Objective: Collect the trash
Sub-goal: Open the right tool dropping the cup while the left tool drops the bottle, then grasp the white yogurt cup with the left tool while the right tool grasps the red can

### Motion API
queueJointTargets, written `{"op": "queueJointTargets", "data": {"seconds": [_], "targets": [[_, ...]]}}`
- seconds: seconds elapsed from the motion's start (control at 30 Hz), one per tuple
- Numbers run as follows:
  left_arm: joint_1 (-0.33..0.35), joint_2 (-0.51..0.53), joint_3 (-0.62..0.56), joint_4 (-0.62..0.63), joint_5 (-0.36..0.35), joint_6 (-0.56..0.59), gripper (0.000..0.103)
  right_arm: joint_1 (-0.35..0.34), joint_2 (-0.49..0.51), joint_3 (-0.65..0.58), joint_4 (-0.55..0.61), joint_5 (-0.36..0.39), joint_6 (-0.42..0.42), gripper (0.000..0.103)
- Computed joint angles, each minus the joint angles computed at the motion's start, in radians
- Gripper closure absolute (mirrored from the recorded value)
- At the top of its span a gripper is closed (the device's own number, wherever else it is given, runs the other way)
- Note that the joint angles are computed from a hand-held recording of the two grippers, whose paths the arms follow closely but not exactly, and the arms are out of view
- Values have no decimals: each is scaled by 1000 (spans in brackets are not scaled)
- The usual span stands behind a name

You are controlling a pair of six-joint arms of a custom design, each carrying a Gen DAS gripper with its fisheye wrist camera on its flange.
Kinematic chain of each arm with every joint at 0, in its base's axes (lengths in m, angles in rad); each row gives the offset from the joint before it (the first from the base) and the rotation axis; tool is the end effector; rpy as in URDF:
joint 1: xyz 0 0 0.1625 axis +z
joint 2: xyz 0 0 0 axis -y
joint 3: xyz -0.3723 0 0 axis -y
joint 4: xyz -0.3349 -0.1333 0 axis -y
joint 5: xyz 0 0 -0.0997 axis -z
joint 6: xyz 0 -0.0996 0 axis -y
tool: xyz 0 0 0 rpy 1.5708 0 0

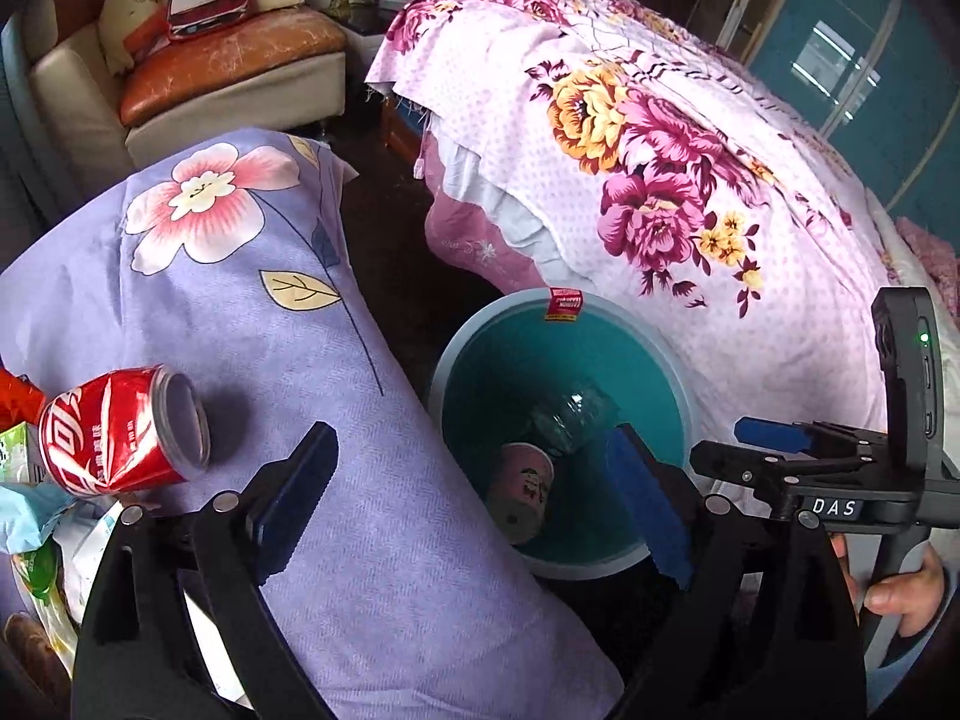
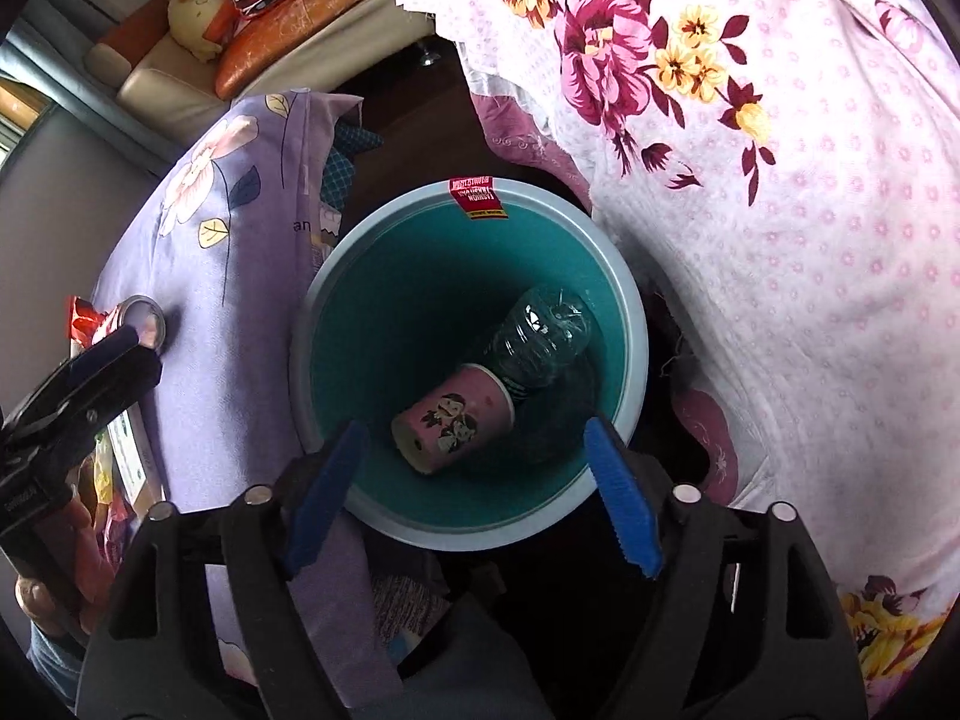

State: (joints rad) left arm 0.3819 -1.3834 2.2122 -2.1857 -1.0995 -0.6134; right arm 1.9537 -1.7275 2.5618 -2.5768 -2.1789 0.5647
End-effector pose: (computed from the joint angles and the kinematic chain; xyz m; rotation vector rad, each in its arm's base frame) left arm -0.2808 -0.3051 0.1735 0.8226 2.5371 -0.3243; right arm 0.1751 -0.2303 0.2186 -0.3080 -2.6007 0.5753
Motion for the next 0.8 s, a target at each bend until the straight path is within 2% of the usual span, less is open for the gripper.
{"op": "queueJointTargets", "data": {"seconds": [0.3,0.57,0.8], "targets": [[-17,-187,38,164,24,-79,10,115,43,-68,107,-34,112,23],[-30,-398,43,399,68,-160,10,237,196,-172,156,-35,176,20],[-11,-547,19,584,101,-203,10,316,363,-286,190,-17,175,20]]}}
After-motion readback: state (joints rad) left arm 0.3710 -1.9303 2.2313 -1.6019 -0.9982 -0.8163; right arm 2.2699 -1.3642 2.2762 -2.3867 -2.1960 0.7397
